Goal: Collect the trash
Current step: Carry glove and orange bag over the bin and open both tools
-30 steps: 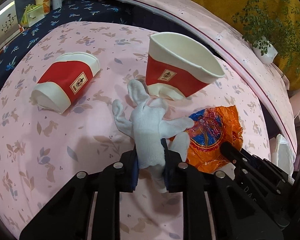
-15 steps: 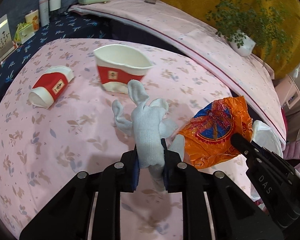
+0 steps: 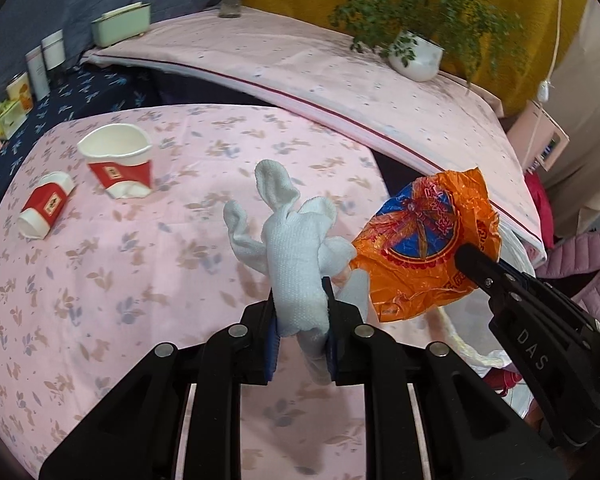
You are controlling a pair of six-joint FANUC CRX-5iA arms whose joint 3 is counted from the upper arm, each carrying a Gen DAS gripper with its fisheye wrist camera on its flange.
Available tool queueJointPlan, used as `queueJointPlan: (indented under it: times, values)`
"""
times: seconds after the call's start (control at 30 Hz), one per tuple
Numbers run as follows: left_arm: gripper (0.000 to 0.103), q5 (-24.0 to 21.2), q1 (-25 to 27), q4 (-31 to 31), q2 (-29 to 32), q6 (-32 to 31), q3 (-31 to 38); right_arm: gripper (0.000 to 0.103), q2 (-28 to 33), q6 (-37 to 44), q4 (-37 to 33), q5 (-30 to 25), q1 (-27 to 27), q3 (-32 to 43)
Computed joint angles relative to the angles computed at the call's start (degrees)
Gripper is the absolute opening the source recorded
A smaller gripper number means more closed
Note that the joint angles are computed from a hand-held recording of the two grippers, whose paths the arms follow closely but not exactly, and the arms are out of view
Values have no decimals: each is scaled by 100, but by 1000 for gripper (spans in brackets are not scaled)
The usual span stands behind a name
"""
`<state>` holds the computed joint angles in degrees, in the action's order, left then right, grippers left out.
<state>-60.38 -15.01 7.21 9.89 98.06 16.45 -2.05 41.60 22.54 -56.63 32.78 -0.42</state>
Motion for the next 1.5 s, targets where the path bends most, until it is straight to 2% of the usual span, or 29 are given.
queueJointPlan:
  times: [0.37, 0.7, 0.8, 0.83, 0.87, 0.93, 1.07, 1.23, 1.4, 1.5]
  values:
    - [17, -195, -666, -47, 614, -12, 735, 9, -394, 34, 88, -62, -556, -432]
    - [18, -380, -1002, 609, 1469, -423, 1647, 9, -493, 5, 349, -153, -1184, -674]
    - [21, -344, -1056, 874, 1629, -540, 1760, 9, -501, -7, 345, -156, -1332, -708]
    - [30, -357, -1076, 889, 1671, -524, 1814, 9, -499, -12, 342, -153, -1365, -716]
    - [45, -357, -1098, 837, 1691, -474, 1860, 9, -499, -28, 344, -153, -1385, -726]
    - [58, -248, -1143, 631, 1650, -327, 1857, 9, -493, -42, 335, -143, -1424, -742]
    - [59, -224, -1146, 318, 1575, -191, 1832, 9, -421, -35, 309, -125, -1440, -720]
    - [59, -196, -1070, -47, 1412, 56, 1669, 16, -346, -9, 300, -63, -1339, -730]
    - [59, -68, -933, -111, 1230, 200, 1399, 33, -316, -68, 408, -38, -1189, -738]
    - [60, -43, -866, -122, 1153, 217, 1291, 36, -319, -101, 409, -22, -1149, -711]
